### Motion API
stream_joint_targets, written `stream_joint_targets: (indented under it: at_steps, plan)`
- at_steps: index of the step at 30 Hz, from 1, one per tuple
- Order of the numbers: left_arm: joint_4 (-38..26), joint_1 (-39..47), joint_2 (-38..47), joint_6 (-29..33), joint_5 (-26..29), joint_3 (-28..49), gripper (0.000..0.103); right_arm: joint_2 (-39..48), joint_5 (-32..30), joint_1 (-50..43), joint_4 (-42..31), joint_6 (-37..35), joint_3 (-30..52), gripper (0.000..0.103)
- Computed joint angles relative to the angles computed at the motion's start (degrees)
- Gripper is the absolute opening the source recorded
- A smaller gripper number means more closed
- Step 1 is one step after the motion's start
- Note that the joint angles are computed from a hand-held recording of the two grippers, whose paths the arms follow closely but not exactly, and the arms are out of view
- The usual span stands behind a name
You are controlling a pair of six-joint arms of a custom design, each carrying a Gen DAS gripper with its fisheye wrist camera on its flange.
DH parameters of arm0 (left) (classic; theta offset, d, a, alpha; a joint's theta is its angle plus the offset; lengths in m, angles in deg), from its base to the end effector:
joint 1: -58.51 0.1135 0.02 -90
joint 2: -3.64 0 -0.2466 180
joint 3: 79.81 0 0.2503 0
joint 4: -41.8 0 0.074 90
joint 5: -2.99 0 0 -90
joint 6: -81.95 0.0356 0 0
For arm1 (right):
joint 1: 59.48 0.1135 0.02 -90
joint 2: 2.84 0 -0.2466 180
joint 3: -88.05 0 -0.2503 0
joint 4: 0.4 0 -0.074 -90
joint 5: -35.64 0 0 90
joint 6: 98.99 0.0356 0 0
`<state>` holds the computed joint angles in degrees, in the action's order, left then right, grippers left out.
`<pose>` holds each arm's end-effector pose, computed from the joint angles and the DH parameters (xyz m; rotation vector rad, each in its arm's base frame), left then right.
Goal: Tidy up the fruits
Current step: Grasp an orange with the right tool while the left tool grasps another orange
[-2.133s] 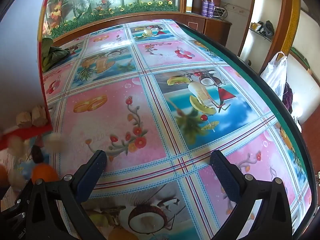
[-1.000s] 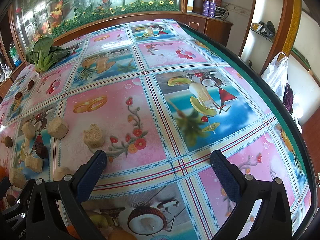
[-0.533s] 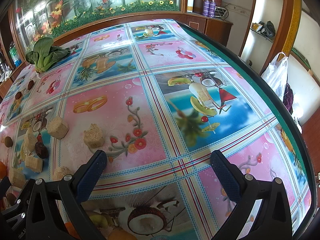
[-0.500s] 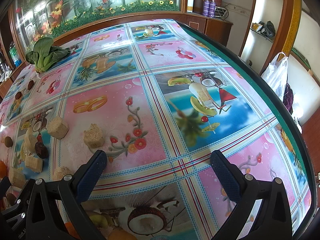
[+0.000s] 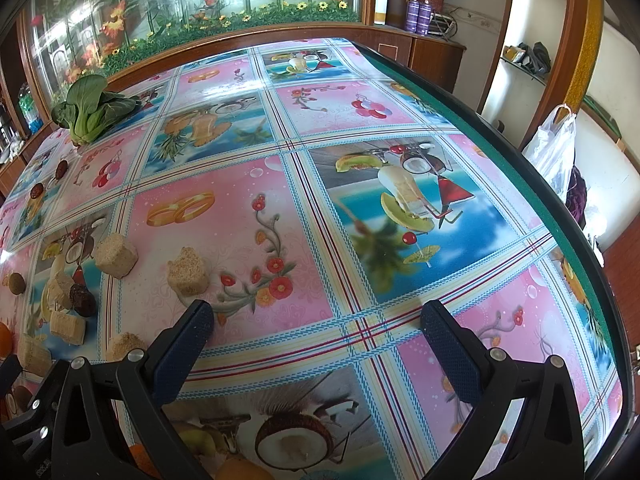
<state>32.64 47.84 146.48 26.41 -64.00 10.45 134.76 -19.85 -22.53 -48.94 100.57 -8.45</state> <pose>0.4094 -0.0913 -0.0304 1.1016 2.3098 -0.3764 0.2729 0.1800 -0.0238 1.4570 2.1331 -0.5048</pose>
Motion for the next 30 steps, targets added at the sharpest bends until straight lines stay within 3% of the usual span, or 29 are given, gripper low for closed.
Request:
stream_joint_targets:
  at_steps: [4,5,7,10,13,19,23,30]
  plan:
    - [-5.80,1.38,-0.36,0.83,1.12,2.07,0.103,-4.16,-0.92,-1.73,11.82,-13.17,-5.88,0.102]
    - [-6.51,2.03,-1.72,0.94,1.66,0.97,0.103,-5.57,-0.14,-1.18,13.60,-13.47,-7.60,0.102]
    - [-3.76,4.16,-6.01,2.04,3.06,-3.68,0.103,-7.67,4.64,2.09,12.67,-8.64,-9.42,0.102]
    - [0.53,9.01,-12.21,5.03,6.75,-10.86,0.103,-8.57,13.20,8.46,5.68,-0.08,-8.16,0.102]
    - [4.25,15.37,-16.81,10.12,12.65,-15.96,0.103,-8.61,15.93,12.76,5.78,1.36,-7.70,0.102]
    - [6.80,23.87,-18.17,16.51,20.26,-19.20,0.103,-7.04,14.12,16.21,9.21,-5.21,-4.88,0.102]
    - [2.01,24.74,-17.17,21.79,20.68,-18.35,0.103,-4.79,11.72,16.27,7.06,-8.82,-0.82,0.102]
    - [-7.83,22.64,-16.47,26.01,18.18,-15.32,0.103,-5.61,8.68,14.89,11.83,-17.31,-2.31,0.094]
